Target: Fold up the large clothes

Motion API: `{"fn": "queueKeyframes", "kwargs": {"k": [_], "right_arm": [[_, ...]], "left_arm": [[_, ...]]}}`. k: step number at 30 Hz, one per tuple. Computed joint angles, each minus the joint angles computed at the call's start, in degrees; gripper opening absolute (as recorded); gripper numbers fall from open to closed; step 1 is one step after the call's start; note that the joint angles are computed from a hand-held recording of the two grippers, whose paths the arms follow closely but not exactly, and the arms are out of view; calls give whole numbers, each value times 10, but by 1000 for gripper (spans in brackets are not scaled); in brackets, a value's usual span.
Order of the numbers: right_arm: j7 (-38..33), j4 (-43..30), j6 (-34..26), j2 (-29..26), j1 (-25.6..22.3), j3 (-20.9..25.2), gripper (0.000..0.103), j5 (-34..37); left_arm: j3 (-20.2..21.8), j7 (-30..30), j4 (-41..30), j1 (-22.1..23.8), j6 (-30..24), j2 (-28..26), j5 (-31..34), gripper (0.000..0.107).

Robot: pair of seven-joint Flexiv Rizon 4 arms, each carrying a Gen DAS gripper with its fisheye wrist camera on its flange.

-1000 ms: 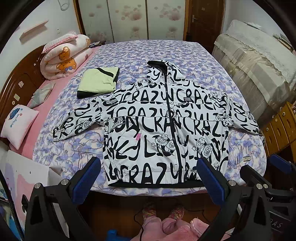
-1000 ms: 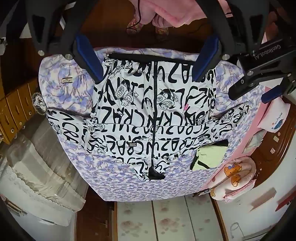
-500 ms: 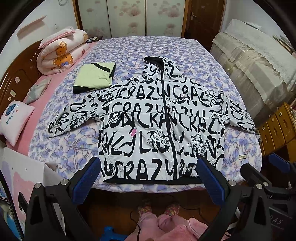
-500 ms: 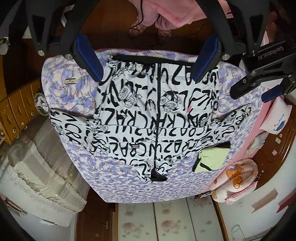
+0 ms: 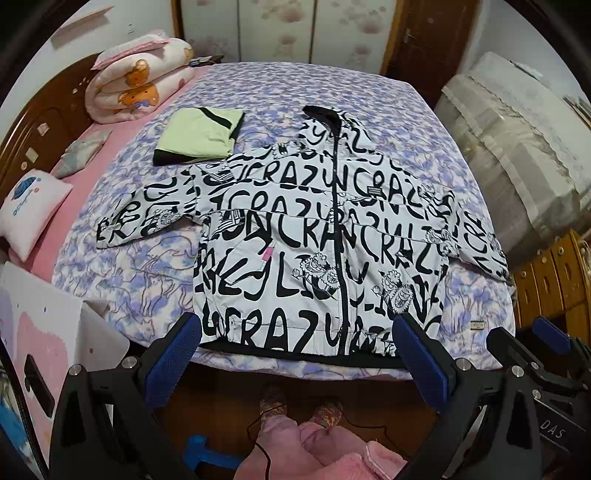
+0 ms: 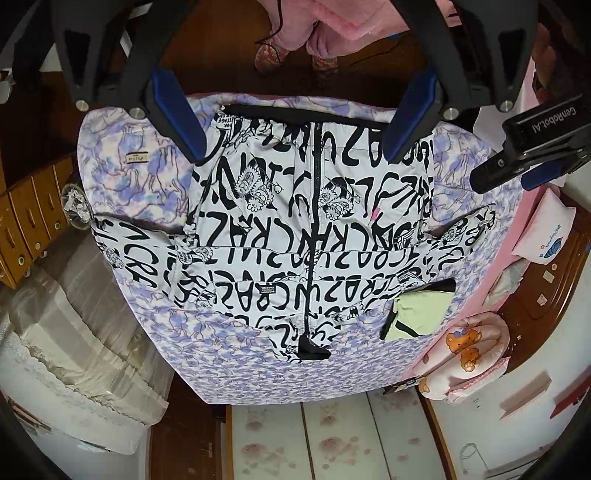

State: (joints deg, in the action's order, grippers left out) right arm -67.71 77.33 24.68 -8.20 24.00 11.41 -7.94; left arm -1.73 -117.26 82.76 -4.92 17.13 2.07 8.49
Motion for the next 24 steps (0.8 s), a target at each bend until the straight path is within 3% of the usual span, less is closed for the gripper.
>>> {"fn": "queueKeyframes", "kwargs": {"k": [9, 11, 18, 24], "right_arm": [[-74, -32, 14, -28, -13, -1, 97, 48], [-97, -47, 10, -40, -14, -1, 97, 58], [-126, -76, 31, -75, -6, -7, 97, 43], [-109, -112, 40, -117, 16, -14, 97, 15]], "left_arm": [[-4, -63, -21, -1, -26, -1, 45, 102], [1, -81, -8, 1, -9, 10, 44, 102], [6, -108, 7, 26, -12, 36, 90, 102], [47, -81, 50, 66, 39, 44, 35, 102]]}}
